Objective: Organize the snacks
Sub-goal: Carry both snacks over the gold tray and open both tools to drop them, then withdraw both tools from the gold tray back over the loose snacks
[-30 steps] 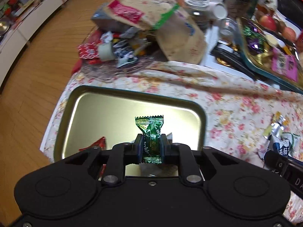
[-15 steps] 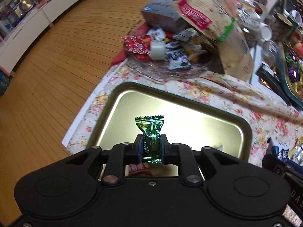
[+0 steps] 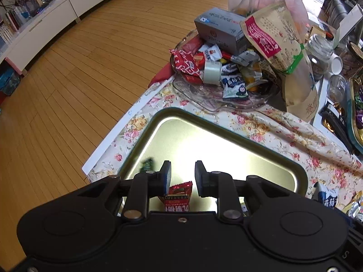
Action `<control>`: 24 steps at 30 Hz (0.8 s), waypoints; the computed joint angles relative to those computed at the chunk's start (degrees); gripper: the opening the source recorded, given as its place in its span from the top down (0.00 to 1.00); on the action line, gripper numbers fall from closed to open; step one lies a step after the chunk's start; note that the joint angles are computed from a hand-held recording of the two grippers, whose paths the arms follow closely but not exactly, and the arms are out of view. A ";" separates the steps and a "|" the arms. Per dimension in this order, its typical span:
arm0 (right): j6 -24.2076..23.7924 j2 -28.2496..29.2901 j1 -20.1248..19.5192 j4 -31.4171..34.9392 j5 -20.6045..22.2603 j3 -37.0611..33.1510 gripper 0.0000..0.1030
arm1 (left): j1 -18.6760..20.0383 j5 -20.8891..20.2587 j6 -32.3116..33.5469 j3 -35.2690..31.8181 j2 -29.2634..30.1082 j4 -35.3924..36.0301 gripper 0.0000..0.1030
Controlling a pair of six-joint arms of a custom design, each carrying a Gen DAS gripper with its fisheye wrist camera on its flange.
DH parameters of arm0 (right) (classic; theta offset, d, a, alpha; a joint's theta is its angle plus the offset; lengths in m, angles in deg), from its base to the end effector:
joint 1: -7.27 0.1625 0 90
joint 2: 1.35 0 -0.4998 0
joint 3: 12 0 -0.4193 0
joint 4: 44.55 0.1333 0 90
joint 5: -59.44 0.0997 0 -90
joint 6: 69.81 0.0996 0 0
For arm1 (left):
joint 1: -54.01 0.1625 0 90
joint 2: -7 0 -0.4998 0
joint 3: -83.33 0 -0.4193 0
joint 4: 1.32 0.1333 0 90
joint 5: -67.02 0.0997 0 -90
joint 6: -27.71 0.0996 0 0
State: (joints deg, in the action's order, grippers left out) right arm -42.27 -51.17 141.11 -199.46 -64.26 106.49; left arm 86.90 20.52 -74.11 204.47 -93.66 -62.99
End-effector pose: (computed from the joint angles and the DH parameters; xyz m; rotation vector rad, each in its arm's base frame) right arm 0.4504 -0.3564 0.0646 0.3941 -2.5696 0.3900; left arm -0.1521 -0.3387 0.3844 -0.4475 2.0885 -0.6500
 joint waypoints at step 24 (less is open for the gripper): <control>-0.81 0.22 -0.15 3.51 1.33 -1.15 0.67 | 0.46 -2.90 5.41 1.27 1.87 -5.33 0.68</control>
State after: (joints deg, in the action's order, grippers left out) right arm -43.08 -50.94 140.96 -195.94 -62.94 105.33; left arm 87.37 17.62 -68.70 205.74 -91.79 -68.32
